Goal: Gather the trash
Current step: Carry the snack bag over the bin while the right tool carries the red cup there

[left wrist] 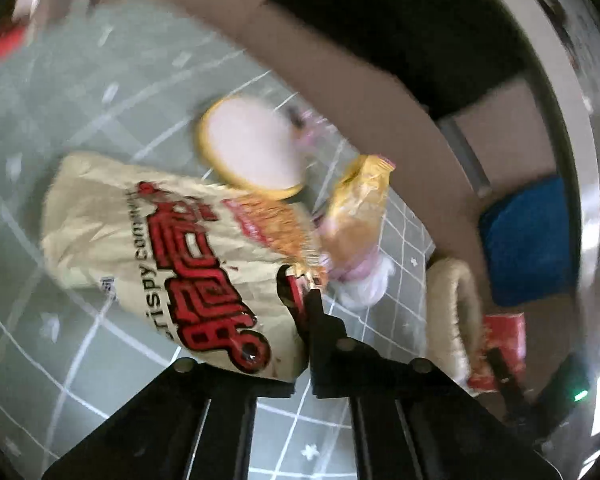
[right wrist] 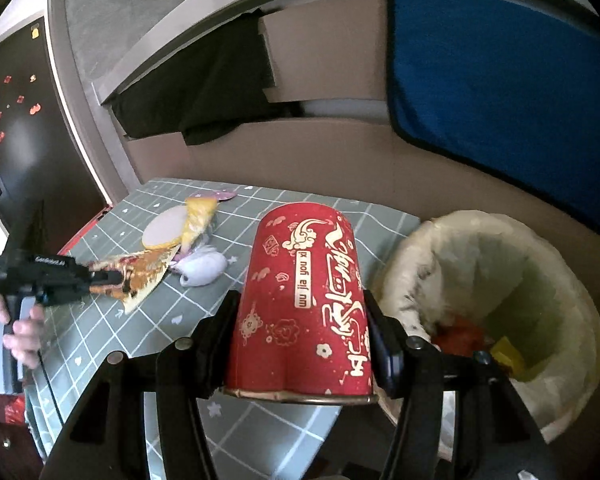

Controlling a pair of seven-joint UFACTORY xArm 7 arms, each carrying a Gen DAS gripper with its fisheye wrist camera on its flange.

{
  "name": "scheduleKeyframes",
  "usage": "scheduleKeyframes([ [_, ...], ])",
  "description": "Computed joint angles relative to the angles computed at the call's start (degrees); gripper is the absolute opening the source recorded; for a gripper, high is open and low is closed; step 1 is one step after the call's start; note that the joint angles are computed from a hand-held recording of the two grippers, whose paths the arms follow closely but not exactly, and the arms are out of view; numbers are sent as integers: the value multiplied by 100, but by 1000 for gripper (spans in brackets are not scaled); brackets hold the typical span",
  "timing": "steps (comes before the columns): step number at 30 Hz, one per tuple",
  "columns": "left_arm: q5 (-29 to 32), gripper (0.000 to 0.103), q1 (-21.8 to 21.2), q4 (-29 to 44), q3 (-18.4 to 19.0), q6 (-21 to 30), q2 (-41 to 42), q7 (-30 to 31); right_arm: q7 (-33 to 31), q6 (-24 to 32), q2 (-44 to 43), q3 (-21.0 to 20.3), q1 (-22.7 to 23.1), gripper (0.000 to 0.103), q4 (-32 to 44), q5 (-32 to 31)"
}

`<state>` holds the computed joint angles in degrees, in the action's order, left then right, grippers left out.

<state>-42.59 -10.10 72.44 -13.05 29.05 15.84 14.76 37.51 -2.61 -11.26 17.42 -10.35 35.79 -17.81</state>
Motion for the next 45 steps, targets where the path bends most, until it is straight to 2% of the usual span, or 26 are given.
scheduleKeyframes([
  [3,646,3,-313,-41,-19,-534,-122,121,63,-15,-295,240,-323,54,-137,-154],
  [7,1384,3,-674,-141,-86,-1158,-398,161,-106,-196,-634,118,-314,54,-313,64],
  [13,3066,3,-1395,-306,-10,-2229,-855,-284,-432,-288,-1391,105,-469,54,-496,488],
  [16,3598,3,-1574,-359,-46,-2518,-1001,-415,-607,-233,-1871,74,-573,54,-622,658],
  [17,3618,3,-1595,-342,-134,-2560,-1034,-345,-656,-210,-2013,37,-577,54,-673,713],
  [21,2770,3,-1483,-294,-590,-2469,-1101,606,-776,-82,-2520,-83,-581,54,-878,892],
  [25,1464,3,-1410,-93,-1024,-2108,-1052,1816,-867,19,-3066,-178,-681,54,-1150,990],
  [26,1259,3,-1563,-18,-969,-2011,-1034,1939,-888,54,-3177,-183,-732,54,-1196,999],
  [28,846,3,-1571,62,-1070,-1885,-993,2302,-918,121,-3438,-185,-860,54,-1317,1001],
  [29,956,3,-1795,165,-933,-1903,-887,2208,-943,145,-3556,-231,-892,54,-1384,1005],
  [35,1530,3,-2126,668,-849,-1674,-350,1822,-1181,222,-3729,-549,-947,54,-1554,1056],
  [40,1590,3,-2021,1070,-1036,-1407,122,1820,-1352,-66,-3254,-580,-1075,55,-1534,1101],
  [45,1774,3,-2003,1731,-1013,-754,755,1608,-1550,-365,-2634,-696,-1094,55,-1488,1239],
])
